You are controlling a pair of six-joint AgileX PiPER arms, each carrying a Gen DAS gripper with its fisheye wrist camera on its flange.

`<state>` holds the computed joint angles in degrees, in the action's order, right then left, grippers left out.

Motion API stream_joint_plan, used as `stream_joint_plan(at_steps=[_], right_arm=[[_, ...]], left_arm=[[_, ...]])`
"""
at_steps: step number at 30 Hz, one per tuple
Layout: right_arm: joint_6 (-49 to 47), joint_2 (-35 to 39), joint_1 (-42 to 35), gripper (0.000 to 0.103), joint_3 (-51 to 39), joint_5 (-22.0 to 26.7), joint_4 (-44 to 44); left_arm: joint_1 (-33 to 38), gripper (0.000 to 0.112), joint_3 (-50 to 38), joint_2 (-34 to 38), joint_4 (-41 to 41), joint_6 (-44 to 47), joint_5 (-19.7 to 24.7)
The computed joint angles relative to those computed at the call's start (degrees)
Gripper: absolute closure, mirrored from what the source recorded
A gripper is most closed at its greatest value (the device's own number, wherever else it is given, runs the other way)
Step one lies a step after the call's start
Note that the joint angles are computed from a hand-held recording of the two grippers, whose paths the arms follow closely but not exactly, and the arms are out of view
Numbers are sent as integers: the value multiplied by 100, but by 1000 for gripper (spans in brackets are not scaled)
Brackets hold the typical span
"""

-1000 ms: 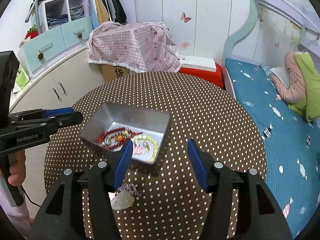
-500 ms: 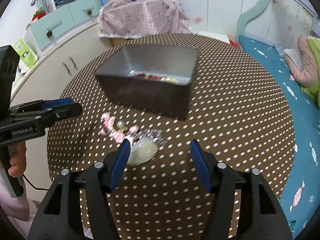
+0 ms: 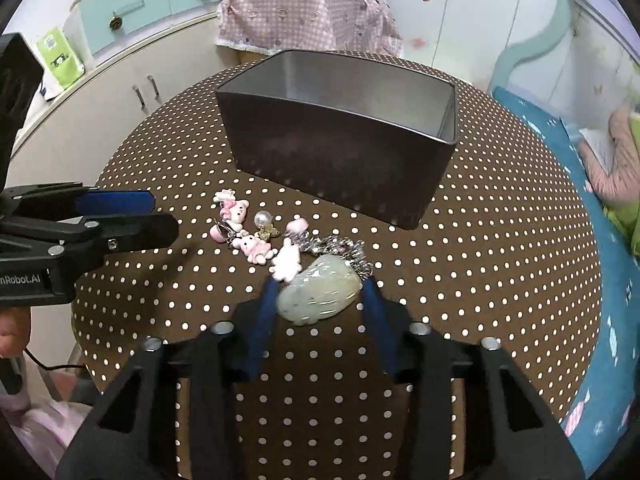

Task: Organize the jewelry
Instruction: 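Grasp the pale jade pendant with the right gripper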

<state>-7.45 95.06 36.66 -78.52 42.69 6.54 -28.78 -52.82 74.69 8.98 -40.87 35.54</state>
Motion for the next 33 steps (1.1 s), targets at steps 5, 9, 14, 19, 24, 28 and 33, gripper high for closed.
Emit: stream_joint_plan(at_steps=[5, 9, 14, 19, 24, 28, 33], right_arm=[[-108, -1, -68, 63, 32, -38, 159], [-281, -37, -221, 63, 93, -23, 463], [-417, -108, -414, 65, 136, 13, 734], [-445, -151, -561, 77, 125, 29, 832], [-503, -109, -643, 80, 106, 30, 879], [-196, 30, -593, 52, -45, 78, 601], [-4, 136, -463, 50, -158, 7, 295]], left_arm=[[-46, 62, -96, 120, 2, -1, 16], [67, 62, -173, 183, -286, 241, -51], [364, 62, -311, 332, -876, 739, -160], [445, 62, -746, 731, -923, 756, -38], [279, 65, -1293, 1227, -467, 330, 269], [125, 87, -1546, 1460, -6, 5, 525], [222, 101, -1344, 1294, -127, 146, 339]])
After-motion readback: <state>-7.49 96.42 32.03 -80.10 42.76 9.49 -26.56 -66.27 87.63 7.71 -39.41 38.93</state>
